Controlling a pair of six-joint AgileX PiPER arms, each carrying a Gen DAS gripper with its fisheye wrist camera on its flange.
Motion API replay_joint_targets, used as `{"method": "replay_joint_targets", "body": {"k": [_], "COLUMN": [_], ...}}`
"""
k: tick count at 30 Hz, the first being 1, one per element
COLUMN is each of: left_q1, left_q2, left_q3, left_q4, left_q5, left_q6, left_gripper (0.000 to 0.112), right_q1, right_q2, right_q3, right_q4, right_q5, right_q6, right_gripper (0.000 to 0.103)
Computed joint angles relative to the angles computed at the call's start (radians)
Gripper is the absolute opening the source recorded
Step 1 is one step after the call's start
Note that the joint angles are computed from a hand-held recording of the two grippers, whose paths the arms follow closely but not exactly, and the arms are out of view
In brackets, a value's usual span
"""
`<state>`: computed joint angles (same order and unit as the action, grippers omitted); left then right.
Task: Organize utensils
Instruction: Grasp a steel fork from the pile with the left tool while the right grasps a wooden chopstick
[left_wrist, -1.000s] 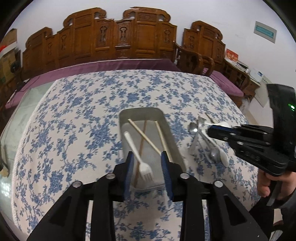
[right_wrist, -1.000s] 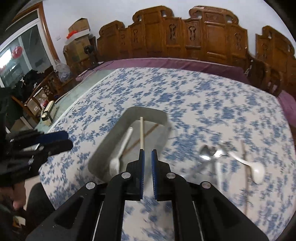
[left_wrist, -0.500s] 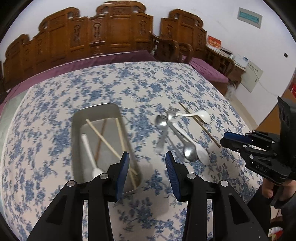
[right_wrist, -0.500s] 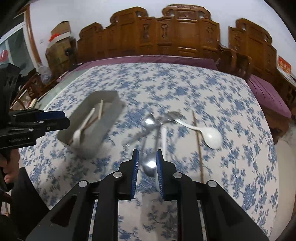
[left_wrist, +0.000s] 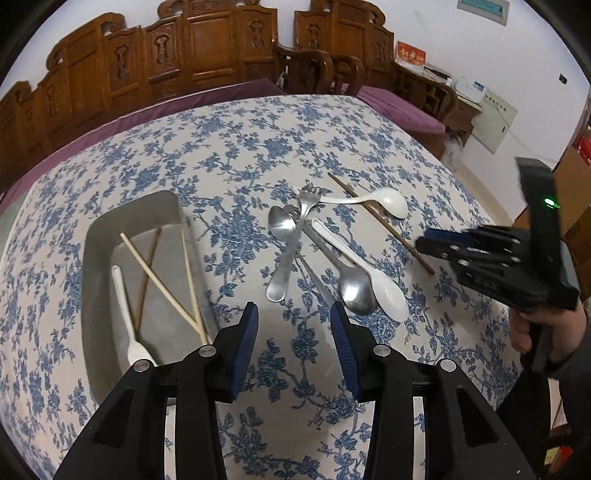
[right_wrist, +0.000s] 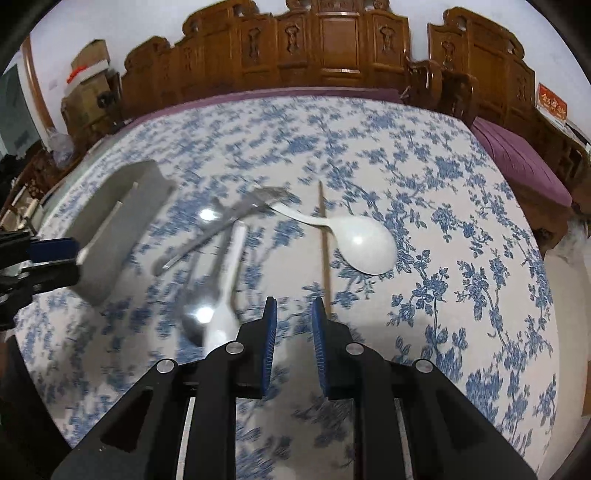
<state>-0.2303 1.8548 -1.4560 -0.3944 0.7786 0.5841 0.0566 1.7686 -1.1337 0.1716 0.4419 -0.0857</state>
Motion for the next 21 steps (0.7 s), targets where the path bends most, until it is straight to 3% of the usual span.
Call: {"method": "replay_joint_targets", "body": {"k": [8,15,17,18,21], "left_q1": [-0.039,-0.051,-0.062,-0.067,-0.079], "left_q2": [0.02,0.06,0.073,0.079,0.113], "left_q3": [-0.028,-0.063,-0.082,-0.09,-0.14], "left_q4": [0.042,0.068,0.089,0.097,0.108], "left_q5": [-0.011,0.0,0.006,0.007,0.035], "left_q6": [-0.022,-0.058,-0.072,-0.077,-0.092], "left_gripper": [0.039,0.039,0.039,0.039,0.039], "right_q1": [-0.021,0.009,0.016,0.017,0.02], "right_q2": [0.158,0.198,0.196,0.193,0.173], "right_q3": [-0.15,-0.205,-0.207,-0.208,-0.192], "right_q4": [-0.061,-0.166,-0.172,-0.164,-0.15], "right_q5": [0.055,0.083,0.097,0.109,0.144], "right_q6": [0.016,0.085,0.08,0.071,0.052], "right_gripper": [0.021,0.022,0.016,0.007,0.006]}}
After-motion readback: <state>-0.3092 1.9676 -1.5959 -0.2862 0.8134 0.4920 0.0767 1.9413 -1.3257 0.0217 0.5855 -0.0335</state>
